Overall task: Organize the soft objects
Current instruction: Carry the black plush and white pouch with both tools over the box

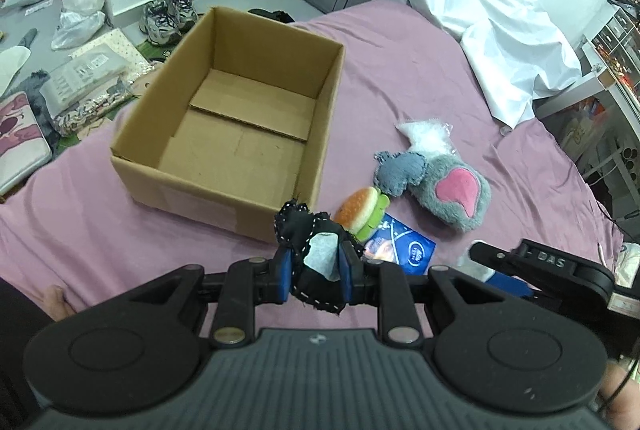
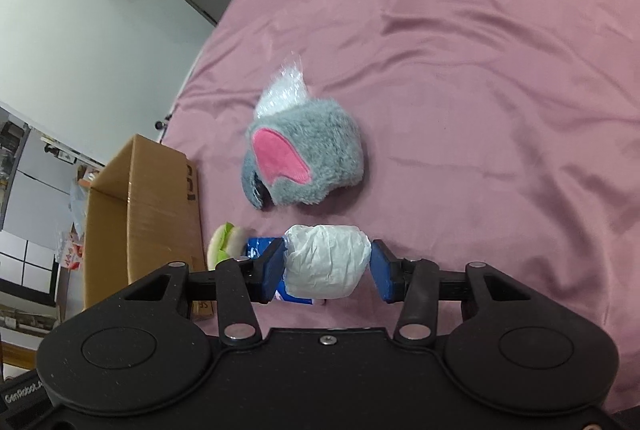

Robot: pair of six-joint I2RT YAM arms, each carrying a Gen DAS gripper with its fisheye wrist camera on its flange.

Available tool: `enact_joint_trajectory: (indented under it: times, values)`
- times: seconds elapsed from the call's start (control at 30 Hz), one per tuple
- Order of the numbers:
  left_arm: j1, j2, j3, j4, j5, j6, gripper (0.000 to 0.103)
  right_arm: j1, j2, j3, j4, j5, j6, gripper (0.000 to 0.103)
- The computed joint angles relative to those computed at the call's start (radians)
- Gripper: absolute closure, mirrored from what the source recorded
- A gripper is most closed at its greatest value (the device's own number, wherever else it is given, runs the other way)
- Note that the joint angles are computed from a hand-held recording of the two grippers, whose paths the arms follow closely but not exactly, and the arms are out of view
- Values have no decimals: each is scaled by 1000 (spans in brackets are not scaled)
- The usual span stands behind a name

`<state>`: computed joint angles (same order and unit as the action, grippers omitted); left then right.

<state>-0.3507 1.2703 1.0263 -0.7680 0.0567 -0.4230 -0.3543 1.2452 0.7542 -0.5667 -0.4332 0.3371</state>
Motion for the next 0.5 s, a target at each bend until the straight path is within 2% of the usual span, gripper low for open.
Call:
enact_joint_trajectory:
  times: [0.5]
  values:
    - [99, 19, 85, -13, 15, 89, 80, 49, -183, -35, 33, -6, -21, 58]
